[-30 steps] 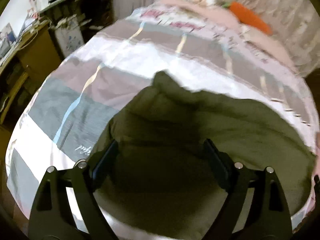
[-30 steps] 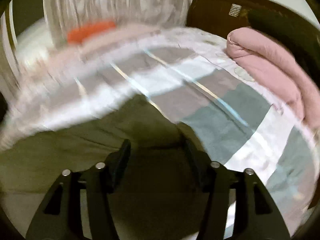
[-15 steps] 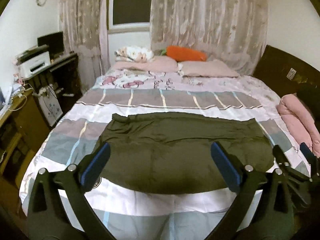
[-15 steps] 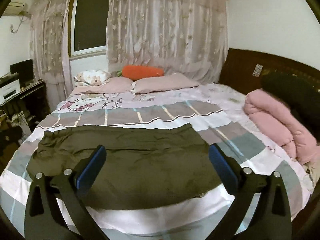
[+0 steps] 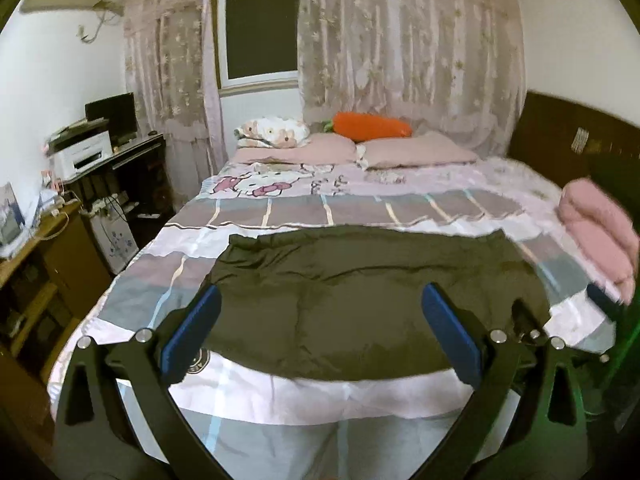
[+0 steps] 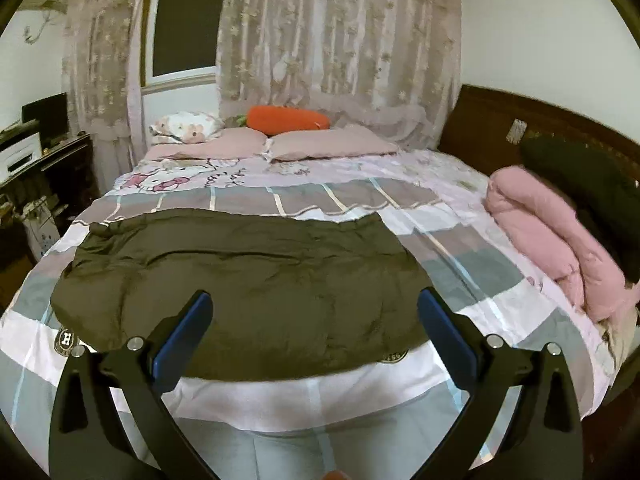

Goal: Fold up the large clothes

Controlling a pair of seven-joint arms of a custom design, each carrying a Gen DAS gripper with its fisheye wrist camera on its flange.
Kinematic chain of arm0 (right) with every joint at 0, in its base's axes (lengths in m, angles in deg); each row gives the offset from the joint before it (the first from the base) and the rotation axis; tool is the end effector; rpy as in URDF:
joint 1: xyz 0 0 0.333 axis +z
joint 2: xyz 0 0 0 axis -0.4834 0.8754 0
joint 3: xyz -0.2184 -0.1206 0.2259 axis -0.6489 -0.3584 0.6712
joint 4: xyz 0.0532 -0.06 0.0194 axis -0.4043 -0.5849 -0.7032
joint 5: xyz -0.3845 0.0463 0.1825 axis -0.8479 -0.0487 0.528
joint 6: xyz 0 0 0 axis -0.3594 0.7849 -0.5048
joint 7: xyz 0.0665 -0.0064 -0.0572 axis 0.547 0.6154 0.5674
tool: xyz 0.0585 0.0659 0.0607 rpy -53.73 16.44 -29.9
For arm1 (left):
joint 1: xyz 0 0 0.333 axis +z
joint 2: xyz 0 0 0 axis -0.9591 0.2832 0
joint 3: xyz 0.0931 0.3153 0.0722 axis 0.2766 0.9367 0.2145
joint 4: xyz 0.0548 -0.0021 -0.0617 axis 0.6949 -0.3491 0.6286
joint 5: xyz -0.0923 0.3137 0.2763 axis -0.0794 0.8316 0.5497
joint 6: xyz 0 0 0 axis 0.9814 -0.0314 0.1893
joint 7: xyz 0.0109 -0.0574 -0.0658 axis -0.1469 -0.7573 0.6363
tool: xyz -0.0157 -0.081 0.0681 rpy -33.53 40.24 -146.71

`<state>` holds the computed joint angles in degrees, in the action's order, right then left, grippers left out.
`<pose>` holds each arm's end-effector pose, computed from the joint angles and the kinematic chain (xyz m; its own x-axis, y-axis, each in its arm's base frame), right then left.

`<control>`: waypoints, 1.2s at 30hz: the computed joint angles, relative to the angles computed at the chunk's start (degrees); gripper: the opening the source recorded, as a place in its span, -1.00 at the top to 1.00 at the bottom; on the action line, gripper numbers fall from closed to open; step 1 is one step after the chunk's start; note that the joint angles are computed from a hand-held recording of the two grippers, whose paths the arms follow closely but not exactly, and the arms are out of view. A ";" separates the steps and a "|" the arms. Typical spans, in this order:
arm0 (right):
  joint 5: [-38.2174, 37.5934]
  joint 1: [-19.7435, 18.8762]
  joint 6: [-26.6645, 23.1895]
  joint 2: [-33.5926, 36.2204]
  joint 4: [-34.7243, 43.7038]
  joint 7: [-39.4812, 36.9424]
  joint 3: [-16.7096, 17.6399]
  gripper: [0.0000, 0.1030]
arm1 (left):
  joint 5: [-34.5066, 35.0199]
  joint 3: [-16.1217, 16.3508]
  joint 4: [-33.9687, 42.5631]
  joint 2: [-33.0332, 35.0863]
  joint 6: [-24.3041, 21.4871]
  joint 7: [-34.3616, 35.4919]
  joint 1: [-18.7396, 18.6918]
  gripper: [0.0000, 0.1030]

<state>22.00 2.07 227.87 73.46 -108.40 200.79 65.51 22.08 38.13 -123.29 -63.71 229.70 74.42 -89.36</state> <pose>0.6854 0.3558 0.4843 -0.1149 -0.9914 0.0628 -0.4891 0.0014 -0.8722 0.6764 -0.2450 0.5630 0.0690 -0.9955 -0.0654 -0.5025 0.0219 -0.8643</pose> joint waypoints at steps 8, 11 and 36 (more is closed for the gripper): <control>-3.04 0.77 -1.67 -0.41 -0.13 1.51 -0.03 -0.97 | -0.34 -0.46 -0.46 0.16 0.02 1.31 -0.17 -0.96; -3.05 0.67 -1.82 -0.40 -0.10 1.62 0.18 -0.97 | -1.12 -0.35 -0.63 0.18 0.27 1.85 -0.20 -0.96; -2.90 0.34 -1.01 -0.31 -0.36 0.92 0.31 -0.97 | -4.29 -0.16 -0.68 0.11 0.29 2.98 -0.60 -0.96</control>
